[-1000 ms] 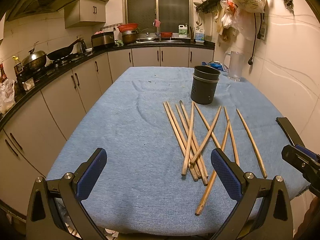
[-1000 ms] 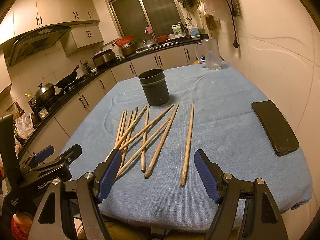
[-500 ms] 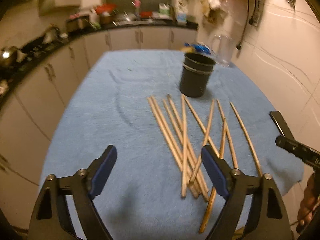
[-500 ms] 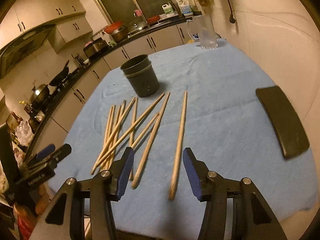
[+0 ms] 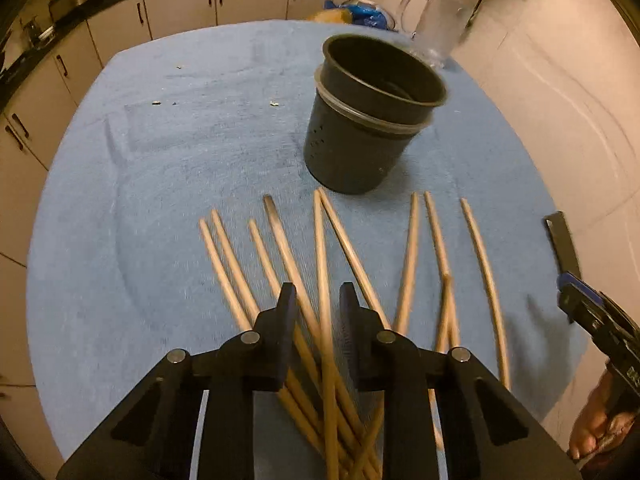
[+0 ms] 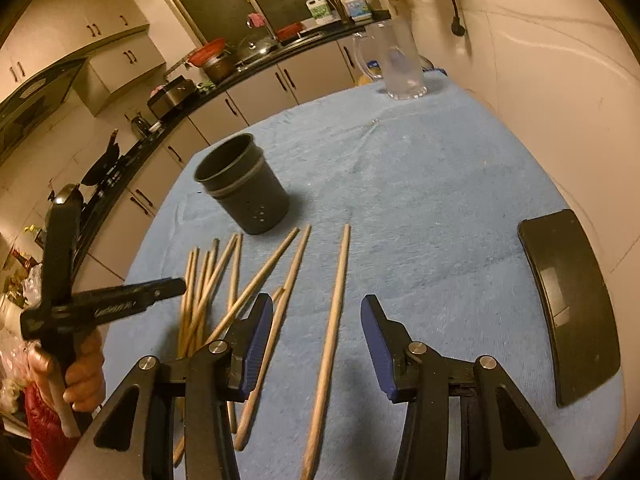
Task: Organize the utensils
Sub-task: 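Lower the left tool and close it on a chopstick while the right tool grasps another chopstick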
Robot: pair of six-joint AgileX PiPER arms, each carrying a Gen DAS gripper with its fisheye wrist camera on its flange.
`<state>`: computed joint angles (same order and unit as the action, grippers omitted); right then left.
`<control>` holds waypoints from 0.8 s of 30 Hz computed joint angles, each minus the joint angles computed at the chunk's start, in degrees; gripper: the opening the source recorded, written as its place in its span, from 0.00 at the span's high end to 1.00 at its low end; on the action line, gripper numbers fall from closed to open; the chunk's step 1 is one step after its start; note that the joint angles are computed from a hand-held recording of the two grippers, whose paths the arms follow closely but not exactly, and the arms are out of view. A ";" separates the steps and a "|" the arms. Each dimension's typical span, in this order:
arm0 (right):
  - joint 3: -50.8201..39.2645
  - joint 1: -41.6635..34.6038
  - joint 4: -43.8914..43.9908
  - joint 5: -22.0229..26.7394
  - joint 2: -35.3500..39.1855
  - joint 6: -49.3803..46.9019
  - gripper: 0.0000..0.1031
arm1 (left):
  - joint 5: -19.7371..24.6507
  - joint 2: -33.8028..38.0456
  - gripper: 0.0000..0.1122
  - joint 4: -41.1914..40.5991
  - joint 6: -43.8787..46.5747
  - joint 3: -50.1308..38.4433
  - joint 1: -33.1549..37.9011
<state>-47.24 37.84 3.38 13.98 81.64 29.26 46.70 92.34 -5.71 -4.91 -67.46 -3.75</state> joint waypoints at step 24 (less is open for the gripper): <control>-13.81 -6.59 14.58 8.33 15.61 -18.04 0.56 | 4.91 14.97 0.93 5.42 -1.68 -16.26 -2.37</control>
<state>-61.06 31.26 17.96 22.31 97.26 11.22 51.61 107.30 -0.29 -6.59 -83.72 -6.12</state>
